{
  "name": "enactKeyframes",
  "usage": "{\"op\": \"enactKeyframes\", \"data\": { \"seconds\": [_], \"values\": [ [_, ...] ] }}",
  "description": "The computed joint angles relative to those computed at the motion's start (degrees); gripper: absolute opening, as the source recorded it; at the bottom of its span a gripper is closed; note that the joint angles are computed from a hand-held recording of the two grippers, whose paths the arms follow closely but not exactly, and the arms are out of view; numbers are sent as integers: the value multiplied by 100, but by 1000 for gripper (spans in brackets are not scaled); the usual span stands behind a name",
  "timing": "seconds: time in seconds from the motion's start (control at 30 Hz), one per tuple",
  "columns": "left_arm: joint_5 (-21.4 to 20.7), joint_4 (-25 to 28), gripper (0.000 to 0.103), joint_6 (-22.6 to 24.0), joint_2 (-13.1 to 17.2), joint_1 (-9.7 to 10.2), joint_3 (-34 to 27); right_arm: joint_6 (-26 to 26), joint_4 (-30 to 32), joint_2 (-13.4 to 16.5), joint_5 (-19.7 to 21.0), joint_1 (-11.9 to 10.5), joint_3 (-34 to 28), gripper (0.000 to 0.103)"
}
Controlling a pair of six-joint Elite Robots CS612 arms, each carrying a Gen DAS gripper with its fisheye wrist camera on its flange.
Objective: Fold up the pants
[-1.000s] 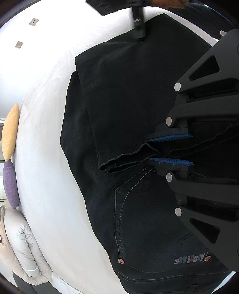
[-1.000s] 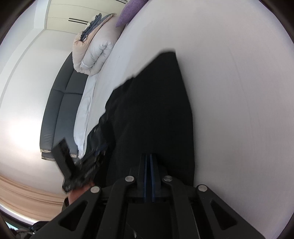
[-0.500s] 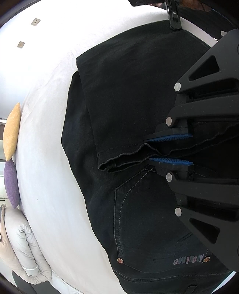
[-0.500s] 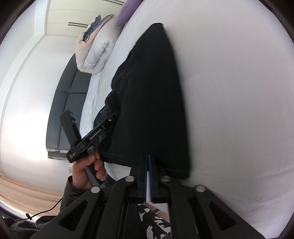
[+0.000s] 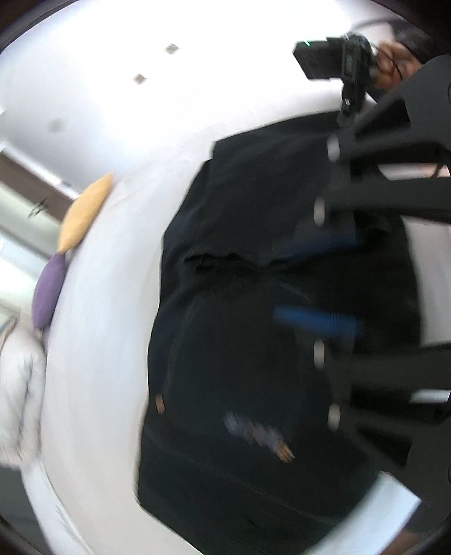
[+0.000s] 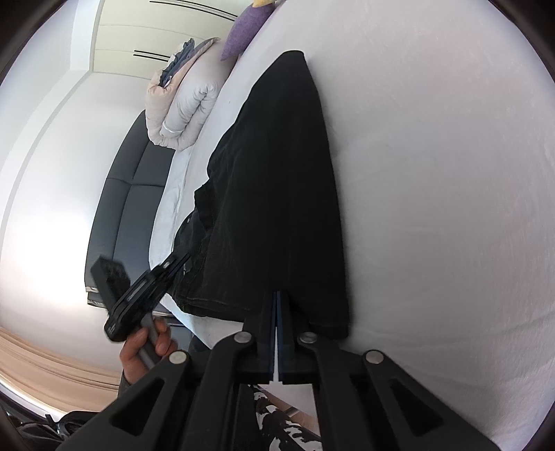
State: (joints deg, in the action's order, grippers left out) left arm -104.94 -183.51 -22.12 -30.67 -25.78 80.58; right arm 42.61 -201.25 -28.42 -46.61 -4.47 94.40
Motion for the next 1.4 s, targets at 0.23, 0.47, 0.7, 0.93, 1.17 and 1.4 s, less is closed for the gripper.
{"op": "enactKeyframes", "data": {
  "seconds": [0.23, 0.47, 0.7, 0.93, 1.17, 1.4],
  "values": [
    [-95, -2064, 91, -2185, -129, 496, 850, -99, -284, -58, -499, 111, 53, 5],
    [-412, -2917, 91, -3999, 153, 885, 882, 80, -558, -111, -361, 170, -32, 60],
    [-575, -2975, 90, -4549, 434, 915, 669, -106, -279, -155, 229, 248, -453, 59],
    [-864, -3210, 90, -5035, 773, 1004, 257, -843, 688, 17, 621, 434, -1315, 41],
    [-892, -3322, 89, -5431, 970, 1022, -12, -1078, 1639, 294, 599, 583, -2081, 23],
    [-1062, -3132, 80, -5392, 1018, 976, -222, -1564, 2781, 435, 451, 708, -2669, 20]
  ]
}}
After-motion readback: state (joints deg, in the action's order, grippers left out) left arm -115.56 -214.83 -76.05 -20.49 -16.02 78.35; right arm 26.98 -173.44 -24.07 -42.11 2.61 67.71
